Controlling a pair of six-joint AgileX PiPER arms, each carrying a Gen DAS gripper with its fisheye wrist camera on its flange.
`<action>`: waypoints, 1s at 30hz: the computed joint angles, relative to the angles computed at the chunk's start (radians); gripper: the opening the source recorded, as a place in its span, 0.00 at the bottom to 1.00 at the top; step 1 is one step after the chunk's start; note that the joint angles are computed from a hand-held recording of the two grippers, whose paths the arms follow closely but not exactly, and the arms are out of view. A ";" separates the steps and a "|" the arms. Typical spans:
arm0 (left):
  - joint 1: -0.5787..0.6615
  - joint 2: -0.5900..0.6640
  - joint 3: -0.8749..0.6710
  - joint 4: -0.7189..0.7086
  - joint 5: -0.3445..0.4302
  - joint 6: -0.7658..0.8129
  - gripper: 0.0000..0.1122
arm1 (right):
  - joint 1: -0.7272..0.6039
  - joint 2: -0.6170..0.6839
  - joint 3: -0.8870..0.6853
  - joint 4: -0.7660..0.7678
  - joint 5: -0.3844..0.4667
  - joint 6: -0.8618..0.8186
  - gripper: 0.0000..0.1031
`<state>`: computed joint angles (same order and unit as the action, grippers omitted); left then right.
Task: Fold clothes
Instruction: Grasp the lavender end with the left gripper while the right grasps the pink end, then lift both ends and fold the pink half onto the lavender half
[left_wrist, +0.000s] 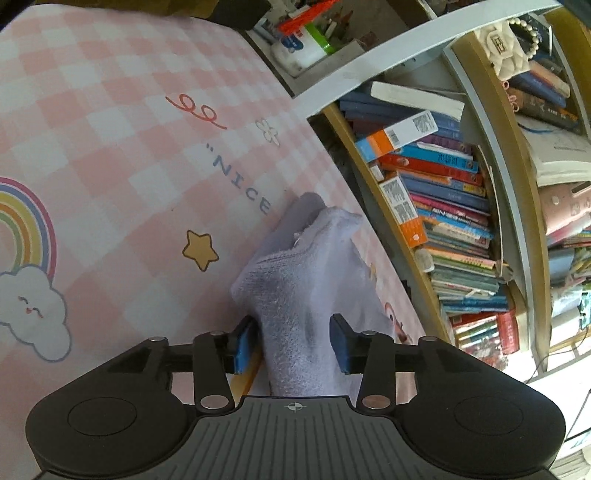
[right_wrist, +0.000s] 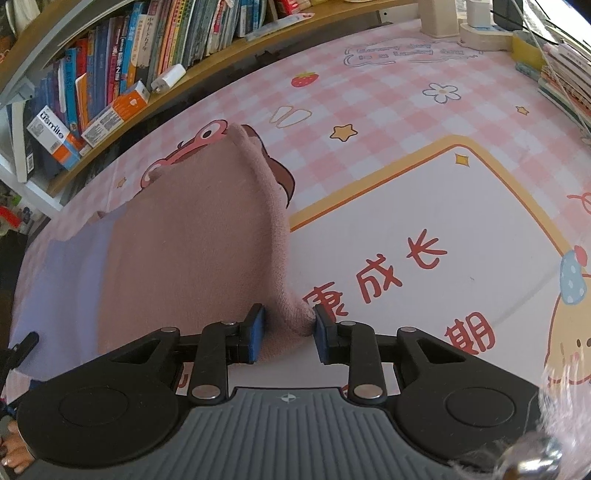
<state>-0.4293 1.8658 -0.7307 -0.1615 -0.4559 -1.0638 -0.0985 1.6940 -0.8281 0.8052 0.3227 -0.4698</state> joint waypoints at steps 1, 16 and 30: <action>0.010 0.006 -0.010 0.028 0.016 -0.023 0.14 | -0.002 0.002 -0.002 0.008 0.004 -0.013 0.25; -0.124 -0.054 -0.055 -0.693 0.023 0.630 0.10 | -0.185 0.144 -0.160 0.228 0.359 -0.425 0.26; -0.428 -0.040 -0.404 -1.573 -0.302 1.594 0.10 | -0.308 0.413 -0.478 0.184 0.737 -0.549 0.18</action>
<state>-0.8576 1.8260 -1.1345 -1.7343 -0.7576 0.5306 -0.4060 2.1070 -1.3064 0.9889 1.0593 -1.0191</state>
